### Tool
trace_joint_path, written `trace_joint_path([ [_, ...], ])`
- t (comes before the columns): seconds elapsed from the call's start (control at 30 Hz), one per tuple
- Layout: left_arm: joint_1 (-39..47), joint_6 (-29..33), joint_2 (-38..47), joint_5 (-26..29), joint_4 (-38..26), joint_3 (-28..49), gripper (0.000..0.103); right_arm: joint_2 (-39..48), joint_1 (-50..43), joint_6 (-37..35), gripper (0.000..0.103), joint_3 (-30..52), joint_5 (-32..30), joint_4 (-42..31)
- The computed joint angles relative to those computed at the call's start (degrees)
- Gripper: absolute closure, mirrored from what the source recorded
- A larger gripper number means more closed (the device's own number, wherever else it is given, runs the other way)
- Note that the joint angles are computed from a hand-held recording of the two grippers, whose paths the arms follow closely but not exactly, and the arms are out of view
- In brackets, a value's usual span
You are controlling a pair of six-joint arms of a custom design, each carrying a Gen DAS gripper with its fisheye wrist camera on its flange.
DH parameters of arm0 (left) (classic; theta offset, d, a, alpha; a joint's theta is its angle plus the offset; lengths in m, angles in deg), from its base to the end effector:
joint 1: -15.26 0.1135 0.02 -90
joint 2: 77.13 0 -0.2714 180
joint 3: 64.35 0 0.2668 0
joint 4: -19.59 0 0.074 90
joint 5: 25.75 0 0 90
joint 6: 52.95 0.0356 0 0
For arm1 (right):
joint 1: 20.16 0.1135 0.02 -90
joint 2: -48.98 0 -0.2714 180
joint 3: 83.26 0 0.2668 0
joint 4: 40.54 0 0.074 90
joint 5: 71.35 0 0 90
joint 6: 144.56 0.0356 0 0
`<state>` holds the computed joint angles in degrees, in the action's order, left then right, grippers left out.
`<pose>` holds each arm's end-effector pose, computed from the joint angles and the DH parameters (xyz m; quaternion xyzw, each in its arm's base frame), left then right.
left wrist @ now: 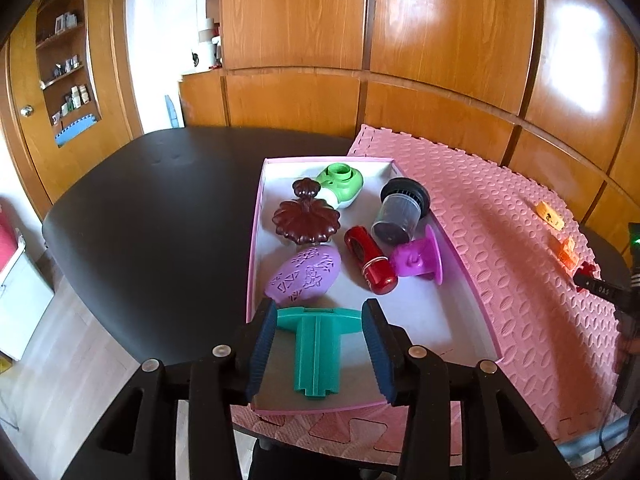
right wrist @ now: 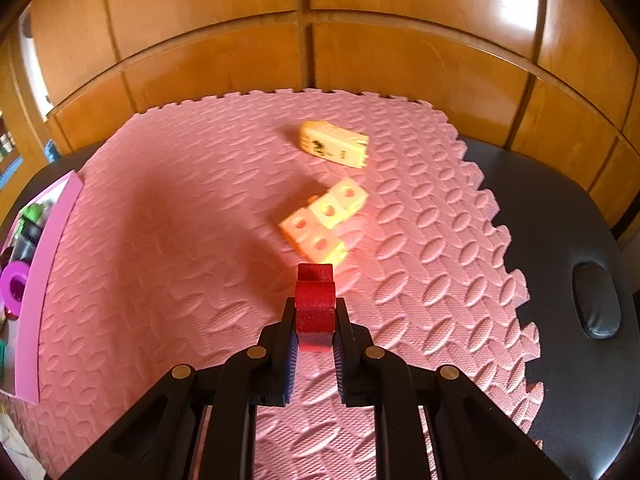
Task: Organize rigid objects
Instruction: 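Release the teal spool in the tray with the left gripper while right carries the red block over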
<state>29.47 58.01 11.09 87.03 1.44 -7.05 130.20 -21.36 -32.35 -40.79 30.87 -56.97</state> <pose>0.3043 0.0628 0.1670 0.1230 0.9128 -0.0728 0.3826 0.2486 -0.0127 0.1254 0.2237 0.9226 -0.0456 0.3110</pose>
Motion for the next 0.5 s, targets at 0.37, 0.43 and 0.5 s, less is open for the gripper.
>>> trace_joint_path([
  [0.37,0.31,-0.26,-0.70,-0.09,0.47,-0.81,0.058,1.02,3.50,-0.39,0.089,0.10,-5.88,1.93],
  [0.43,0.45,-0.15,-0.68,0.11,0.63,-0.90,0.058,0.92,4.83,0.11,0.089,0.19,-6.23,1.83],
  [0.5,0.61,-0.03,-0.49,0.13,0.66,-0.87,0.058,0.20,6.35,0.71,0.089,0.41,-5.98,1.17],
])
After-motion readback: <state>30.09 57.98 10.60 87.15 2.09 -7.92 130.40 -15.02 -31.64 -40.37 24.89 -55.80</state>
